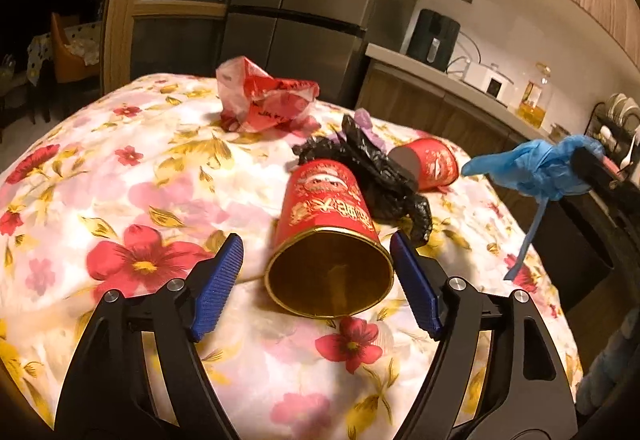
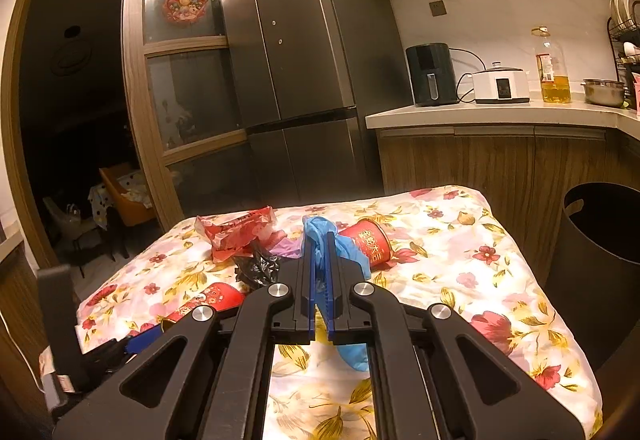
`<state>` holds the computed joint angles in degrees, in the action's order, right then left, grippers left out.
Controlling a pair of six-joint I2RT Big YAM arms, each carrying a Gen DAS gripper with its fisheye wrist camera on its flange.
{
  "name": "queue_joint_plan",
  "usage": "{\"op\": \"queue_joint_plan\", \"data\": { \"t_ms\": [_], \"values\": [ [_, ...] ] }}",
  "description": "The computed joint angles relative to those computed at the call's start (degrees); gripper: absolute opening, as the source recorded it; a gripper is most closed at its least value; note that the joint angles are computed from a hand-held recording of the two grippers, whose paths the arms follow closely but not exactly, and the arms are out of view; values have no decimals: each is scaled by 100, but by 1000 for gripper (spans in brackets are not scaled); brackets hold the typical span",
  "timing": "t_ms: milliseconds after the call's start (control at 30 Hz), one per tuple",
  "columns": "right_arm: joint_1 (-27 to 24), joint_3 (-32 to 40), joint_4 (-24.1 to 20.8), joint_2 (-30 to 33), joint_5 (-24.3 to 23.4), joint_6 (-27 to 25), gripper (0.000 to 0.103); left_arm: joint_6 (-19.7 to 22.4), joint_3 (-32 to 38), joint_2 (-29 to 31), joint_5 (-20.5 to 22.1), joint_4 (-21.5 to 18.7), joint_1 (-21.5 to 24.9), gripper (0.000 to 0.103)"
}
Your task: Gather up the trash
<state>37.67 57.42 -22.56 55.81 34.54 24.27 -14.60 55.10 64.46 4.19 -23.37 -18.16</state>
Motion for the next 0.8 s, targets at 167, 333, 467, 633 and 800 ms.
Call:
{"op": "queue_joint_plan", "data": {
  "t_ms": [167, 333, 467, 633, 800],
  "values": [
    [1, 11, -20, 15, 8, -1, 5, -38, 31, 152, 135, -12, -4, 57],
    [-31, -23, -33, 5, -53, 77, 5, -37, -10, 113, 231, 75, 21, 46],
    [-8, -43, -58, -42, -7, 99, 5, -9, -29, 47, 202, 100, 21, 46],
    [-18, -59, -93, -133, 34, 118, 5, -2, -14, -128, 198, 137, -15, 46],
    [-9, -83, -102, -222, 134, 88, 5, 49, 51, -267, 147, 167, -172, 46]
  ]
}}
